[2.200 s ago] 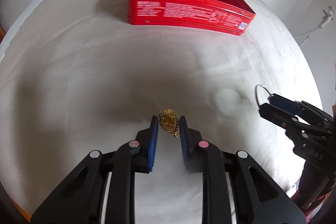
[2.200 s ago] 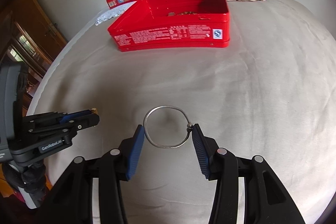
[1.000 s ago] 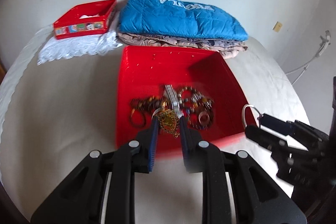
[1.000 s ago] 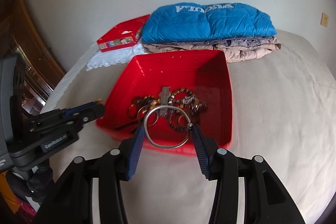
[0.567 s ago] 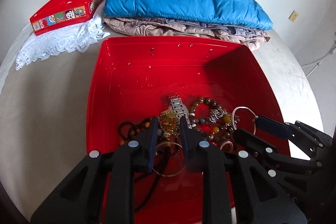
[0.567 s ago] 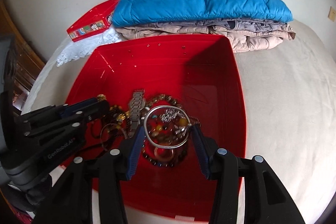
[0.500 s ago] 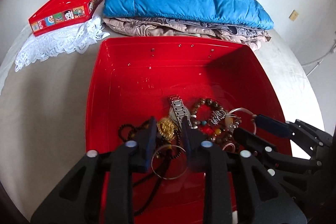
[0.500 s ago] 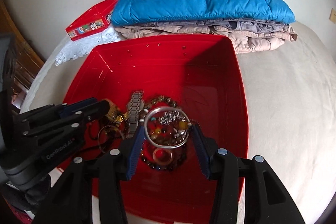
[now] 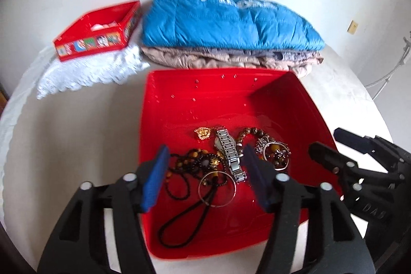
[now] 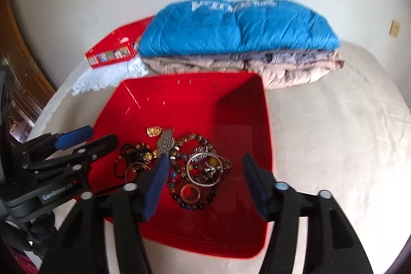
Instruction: Organize jewelry
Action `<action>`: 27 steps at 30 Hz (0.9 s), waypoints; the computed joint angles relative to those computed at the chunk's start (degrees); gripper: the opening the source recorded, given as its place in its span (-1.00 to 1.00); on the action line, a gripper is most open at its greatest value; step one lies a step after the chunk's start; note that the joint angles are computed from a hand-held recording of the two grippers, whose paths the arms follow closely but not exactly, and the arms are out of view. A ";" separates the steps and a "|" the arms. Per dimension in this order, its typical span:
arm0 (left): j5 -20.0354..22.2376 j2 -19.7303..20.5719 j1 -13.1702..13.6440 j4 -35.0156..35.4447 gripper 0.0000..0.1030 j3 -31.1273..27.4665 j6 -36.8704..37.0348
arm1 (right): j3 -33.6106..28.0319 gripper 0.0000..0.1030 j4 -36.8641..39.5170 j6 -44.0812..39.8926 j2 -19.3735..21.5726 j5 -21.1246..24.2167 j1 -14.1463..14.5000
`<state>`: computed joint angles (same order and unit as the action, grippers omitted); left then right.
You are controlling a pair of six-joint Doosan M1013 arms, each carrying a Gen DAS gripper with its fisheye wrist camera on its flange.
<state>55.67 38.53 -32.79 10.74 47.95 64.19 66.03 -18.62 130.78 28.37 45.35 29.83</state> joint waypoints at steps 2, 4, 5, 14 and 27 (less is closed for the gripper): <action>-1.43 -1.54 -0.35 1.89 0.41 2.08 -1.64 | 1.35 0.30 -1.61 1.57 -1.16 -1.34 0.36; -2.91 -3.23 -0.71 3.65 0.52 4.36 -3.16 | 2.86 0.33 -2.69 2.72 -2.36 -2.41 0.65; -3.85 -4.22 -0.94 4.75 0.60 5.74 -4.07 | 3.25 0.37 -3.13 3.03 -2.70 -2.57 0.76; -5.06 -9.36 -2.43 10.18 0.81 12.75 -9.77 | 7.71 0.73 -6.17 5.88 -5.95 -3.61 2.70; -3.01 -10.95 -4.24 15.35 0.87 17.45 -16.32 | 10.78 0.92 -10.66 10.09 -7.31 -2.09 5.00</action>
